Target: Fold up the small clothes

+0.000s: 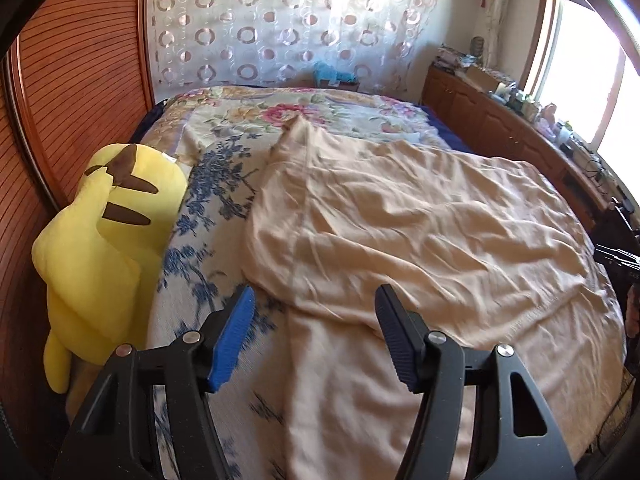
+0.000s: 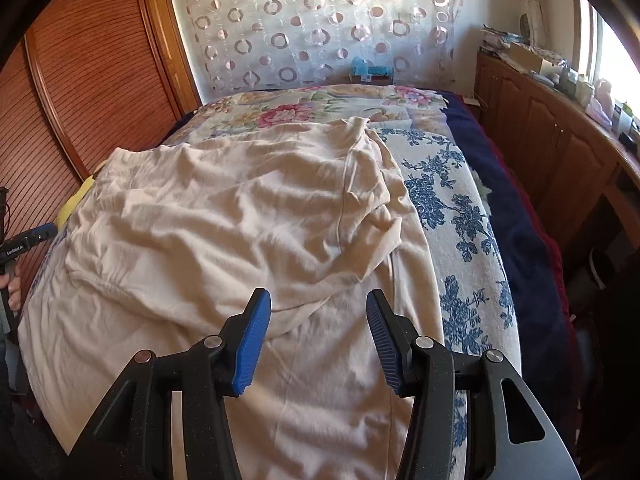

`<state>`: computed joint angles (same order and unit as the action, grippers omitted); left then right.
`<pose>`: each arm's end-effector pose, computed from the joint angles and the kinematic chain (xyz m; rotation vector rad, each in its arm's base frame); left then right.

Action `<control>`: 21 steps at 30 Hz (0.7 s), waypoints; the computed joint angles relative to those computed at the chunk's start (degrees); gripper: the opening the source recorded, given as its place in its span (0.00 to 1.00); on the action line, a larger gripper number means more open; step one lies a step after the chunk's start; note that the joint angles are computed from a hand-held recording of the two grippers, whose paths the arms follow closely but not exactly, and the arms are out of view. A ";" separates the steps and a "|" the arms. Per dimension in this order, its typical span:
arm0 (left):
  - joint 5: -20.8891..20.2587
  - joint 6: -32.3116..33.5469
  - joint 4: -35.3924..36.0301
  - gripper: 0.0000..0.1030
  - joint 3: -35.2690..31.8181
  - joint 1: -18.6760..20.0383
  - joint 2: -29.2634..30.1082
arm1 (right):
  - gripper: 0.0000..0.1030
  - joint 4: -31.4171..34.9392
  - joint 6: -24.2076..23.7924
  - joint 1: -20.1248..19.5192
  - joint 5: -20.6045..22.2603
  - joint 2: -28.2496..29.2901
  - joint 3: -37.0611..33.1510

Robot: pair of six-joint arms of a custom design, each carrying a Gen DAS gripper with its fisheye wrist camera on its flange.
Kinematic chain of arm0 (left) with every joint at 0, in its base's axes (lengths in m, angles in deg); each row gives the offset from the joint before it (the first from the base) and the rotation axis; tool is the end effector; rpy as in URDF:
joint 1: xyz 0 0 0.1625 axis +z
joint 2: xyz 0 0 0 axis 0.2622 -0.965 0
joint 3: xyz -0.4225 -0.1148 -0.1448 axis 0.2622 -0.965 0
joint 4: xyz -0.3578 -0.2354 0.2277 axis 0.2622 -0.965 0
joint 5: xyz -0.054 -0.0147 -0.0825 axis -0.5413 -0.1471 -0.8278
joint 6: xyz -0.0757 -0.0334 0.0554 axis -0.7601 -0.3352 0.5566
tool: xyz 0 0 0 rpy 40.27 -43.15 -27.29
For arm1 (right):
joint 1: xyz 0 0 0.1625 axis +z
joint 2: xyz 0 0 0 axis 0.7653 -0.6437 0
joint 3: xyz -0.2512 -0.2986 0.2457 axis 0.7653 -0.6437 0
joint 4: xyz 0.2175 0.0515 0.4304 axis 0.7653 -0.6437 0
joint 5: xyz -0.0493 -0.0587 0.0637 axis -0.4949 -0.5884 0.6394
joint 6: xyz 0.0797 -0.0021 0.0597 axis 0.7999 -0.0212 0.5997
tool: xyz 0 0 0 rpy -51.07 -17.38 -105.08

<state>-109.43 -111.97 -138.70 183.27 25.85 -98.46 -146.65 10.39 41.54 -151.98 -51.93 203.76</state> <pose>-0.1861 -0.4570 0.1842 -0.0303 2.2064 -1.0255 0.1288 -0.5430 0.3024 1.0521 -2.4419 0.6588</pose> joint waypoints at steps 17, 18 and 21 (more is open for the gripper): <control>-2.56 6.23 -3.92 0.44 -2.76 5.92 1.64 | 0.40 -3.05 2.09 2.12 -7.24 8.93 -6.06; -2.38 6.52 -3.81 0.34 -2.81 5.80 1.79 | 0.32 -2.95 1.63 2.08 -7.31 9.03 -6.18; -1.59 7.73 -3.92 0.06 -2.94 5.21 2.19 | 0.12 -3.15 0.38 1.90 -6.59 9.25 -6.23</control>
<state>-111.02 -104.24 -142.63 180.33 31.07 -96.27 -149.80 10.77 43.44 -158.57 -42.68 197.53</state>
